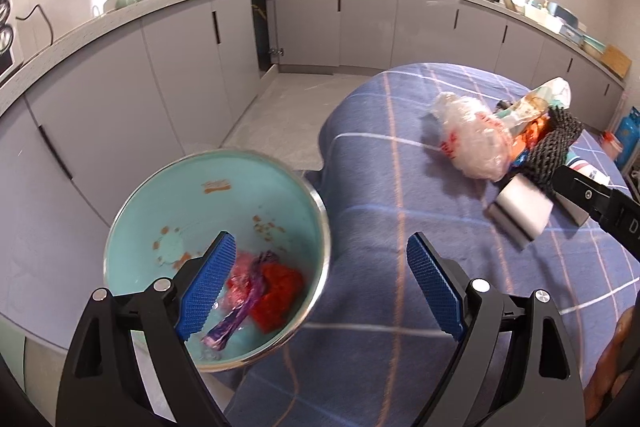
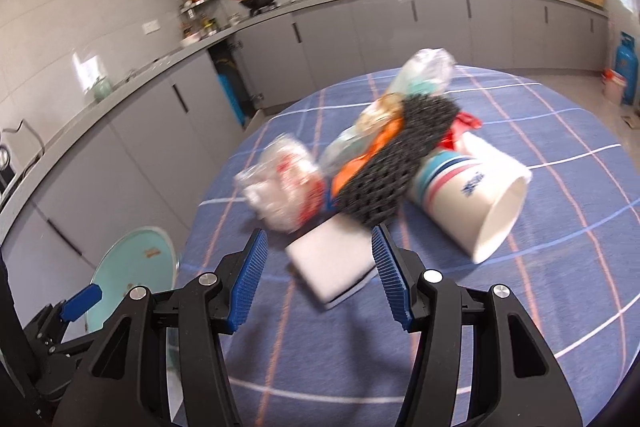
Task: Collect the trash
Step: 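Return both tools to the table and reach toward the clear bag and black mesh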
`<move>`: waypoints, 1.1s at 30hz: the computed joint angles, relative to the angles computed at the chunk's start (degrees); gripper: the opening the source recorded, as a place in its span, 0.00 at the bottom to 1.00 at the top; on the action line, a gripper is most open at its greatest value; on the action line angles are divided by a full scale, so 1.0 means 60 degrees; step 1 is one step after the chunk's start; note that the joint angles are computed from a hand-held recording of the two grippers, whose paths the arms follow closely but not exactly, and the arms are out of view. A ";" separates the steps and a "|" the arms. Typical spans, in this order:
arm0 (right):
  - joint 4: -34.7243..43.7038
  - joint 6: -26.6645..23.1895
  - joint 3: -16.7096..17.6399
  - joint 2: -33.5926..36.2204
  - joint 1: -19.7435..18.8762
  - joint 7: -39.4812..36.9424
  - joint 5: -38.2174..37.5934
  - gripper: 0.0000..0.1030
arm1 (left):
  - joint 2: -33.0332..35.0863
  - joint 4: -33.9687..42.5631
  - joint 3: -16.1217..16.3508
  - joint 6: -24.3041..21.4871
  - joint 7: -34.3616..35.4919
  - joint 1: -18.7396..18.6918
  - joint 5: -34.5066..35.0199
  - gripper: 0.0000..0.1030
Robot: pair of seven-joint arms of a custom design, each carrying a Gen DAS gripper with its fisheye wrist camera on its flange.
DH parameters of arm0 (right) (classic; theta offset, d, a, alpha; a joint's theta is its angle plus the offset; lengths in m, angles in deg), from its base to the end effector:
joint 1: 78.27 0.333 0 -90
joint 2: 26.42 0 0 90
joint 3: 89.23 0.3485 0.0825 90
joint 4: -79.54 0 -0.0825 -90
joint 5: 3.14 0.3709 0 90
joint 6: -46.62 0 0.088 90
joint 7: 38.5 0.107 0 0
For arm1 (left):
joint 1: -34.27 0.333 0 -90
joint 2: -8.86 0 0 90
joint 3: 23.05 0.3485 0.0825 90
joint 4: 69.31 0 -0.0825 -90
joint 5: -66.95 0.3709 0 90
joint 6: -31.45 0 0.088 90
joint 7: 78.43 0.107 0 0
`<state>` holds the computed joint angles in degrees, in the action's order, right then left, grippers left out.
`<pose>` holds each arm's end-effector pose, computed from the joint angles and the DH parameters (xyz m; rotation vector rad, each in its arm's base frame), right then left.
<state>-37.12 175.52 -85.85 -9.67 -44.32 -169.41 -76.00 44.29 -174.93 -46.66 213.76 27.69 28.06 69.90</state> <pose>0.4931 0.3402 0.3486 -0.8178 2.2621 -0.9129 0.6319 -0.3093 0.3396 -1.1222 2.3815 -0.9936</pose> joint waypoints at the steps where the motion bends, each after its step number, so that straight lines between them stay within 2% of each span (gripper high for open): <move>1: -0.0084 -0.0054 -0.0021 -0.0076 -0.0014 0.0044 0.0035 0.53 | 0.0035 0.0081 -0.0020 -0.0016 -0.0003 -0.0041 0.0007 0.84; 8: -0.0276 -0.0135 -0.0107 -0.0257 -0.0391 0.0142 0.0323 0.53 | 0.0467 0.1020 -0.0159 -0.0229 -0.0079 -0.0423 -0.0059 0.83; 17: -0.0276 0.0632 -0.0325 -0.0122 -0.0910 0.0143 0.0592 0.52 | 0.1238 0.2708 0.0131 -0.1129 -0.0094 -0.1238 -0.0296 0.83; 22: -0.0282 0.1139 -0.0436 -0.0014 -0.1057 -0.0083 0.0677 0.36 | 0.1640 0.3583 0.0332 -0.1628 -0.0059 -0.1670 -0.0417 0.83; 24: -0.0392 0.1583 -0.0508 -0.0009 -0.1161 -0.0101 0.0612 0.23 | 0.1739 0.3775 0.0272 -0.1780 0.0009 -0.1715 -0.0506 0.83; 27: -0.0568 0.1980 -0.0587 -0.0073 -0.1195 0.0043 0.0357 0.15 | 0.1912 0.4098 0.0291 -0.2014 0.0080 -0.1890 -0.0608 0.83; 33: -0.0918 0.1854 -0.0490 -0.0421 -0.1129 0.0244 -0.0019 0.12 | 0.2412 0.4967 0.0438 -0.2766 0.0126 -0.2329 -0.0779 0.82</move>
